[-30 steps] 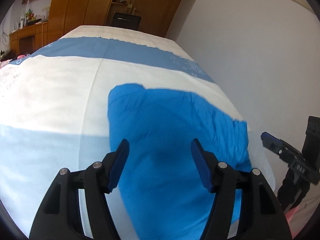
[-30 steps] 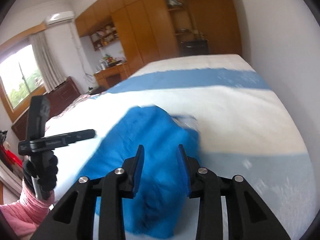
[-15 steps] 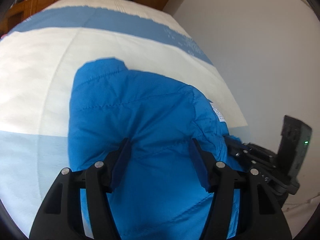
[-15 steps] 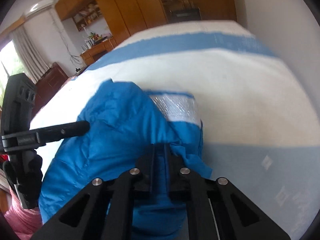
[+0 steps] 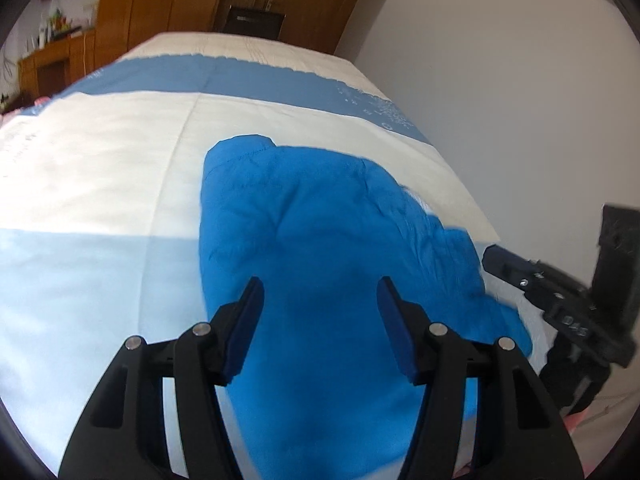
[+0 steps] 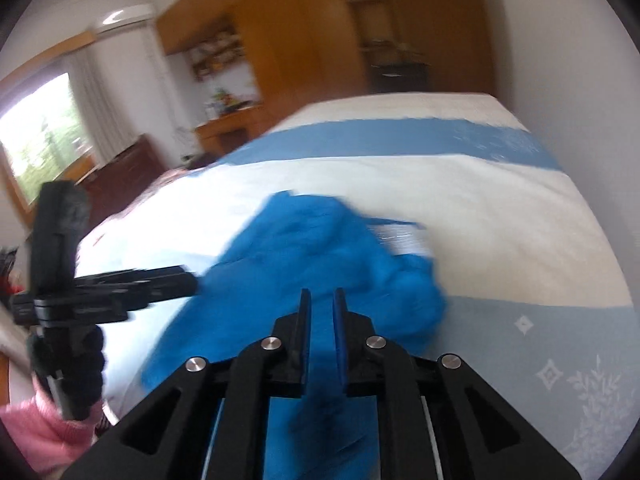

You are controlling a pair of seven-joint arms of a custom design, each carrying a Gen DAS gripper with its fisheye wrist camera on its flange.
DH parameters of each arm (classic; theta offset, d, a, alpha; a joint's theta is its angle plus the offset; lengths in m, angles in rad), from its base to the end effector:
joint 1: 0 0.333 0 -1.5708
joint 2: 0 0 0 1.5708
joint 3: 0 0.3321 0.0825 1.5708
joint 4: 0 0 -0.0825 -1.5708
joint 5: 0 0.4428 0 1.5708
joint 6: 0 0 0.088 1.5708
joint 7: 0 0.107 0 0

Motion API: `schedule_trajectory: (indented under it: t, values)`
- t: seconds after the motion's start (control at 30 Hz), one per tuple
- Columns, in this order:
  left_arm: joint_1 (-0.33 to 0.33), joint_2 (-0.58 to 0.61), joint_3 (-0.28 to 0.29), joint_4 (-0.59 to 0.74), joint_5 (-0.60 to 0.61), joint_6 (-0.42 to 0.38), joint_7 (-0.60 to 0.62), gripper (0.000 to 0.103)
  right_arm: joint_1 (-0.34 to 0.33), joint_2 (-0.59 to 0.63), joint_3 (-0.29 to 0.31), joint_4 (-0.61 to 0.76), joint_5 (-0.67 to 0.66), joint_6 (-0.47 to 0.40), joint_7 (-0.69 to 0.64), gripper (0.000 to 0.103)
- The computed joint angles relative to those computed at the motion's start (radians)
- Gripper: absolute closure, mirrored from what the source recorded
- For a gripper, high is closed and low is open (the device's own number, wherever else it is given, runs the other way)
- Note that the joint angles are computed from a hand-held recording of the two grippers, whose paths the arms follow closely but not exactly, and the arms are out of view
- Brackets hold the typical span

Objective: Fold large clothes

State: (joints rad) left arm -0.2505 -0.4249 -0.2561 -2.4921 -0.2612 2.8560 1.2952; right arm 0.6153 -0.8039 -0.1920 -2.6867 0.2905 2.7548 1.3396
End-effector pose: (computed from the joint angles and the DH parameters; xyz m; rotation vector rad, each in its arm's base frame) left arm 0.4458 -0.2399 0.5109 -1.8803 1.9404 -1.0594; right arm 0.3787 0.1496 0.5548 -1.8917 1.2158 -0.2925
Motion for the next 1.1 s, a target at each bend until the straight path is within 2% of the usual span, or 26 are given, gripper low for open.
schedule_trajectory:
  t: [0.07, 0.1, 0.17, 0.2, 0.27, 0.47, 0.93, 1.1]
  values:
    - [-0.001, -0.041, -0.018, -0.043, 0.01, 0.005, -0.012, 0.046, 0.011, -0.038, 0.013, -0.025, -0.003, -0.036, -0.007, 0.091]
    - [0.001, -0.058, -0.029, -0.061, 0.017, 0.004, -0.023, 0.046, -0.014, -0.037, 0.045, -0.032, -0.019, -0.034, 0.015, 0.091]
    - [-0.025, -0.073, -0.017, -0.084, 0.005, 0.0, -0.015, 0.046, -0.067, -0.048, 0.097, -0.06, -0.059, -0.018, 0.064, 0.094]
    - [-0.028, -0.087, -0.023, -0.102, 0.006, 0.004, -0.019, 0.046, -0.071, -0.047, 0.1, -0.065, -0.069, -0.02, 0.08, 0.094]
    - [-0.005, -0.091, -0.055, -0.114, 0.037, 0.023, -0.041, 0.046, -0.062, -0.055, 0.078, -0.09, -0.076, -0.03, 0.087, 0.096]
    - [-0.007, -0.096, -0.056, -0.139, 0.062, 0.044, -0.047, 0.046, -0.032, -0.056, 0.039, -0.133, -0.073, 0.005, 0.098, 0.097]
    - [0.024, -0.074, -0.079, -0.147, 0.104, 0.078, -0.086, 0.045, -0.004, -0.036, 0.018, -0.178, -0.094, 0.115, 0.134, 0.098]
    - [0.035, -0.068, -0.091, -0.151, 0.121, 0.091, -0.105, 0.045, 0.033, -0.042, -0.033, -0.199, -0.093, 0.154, 0.124, 0.098]
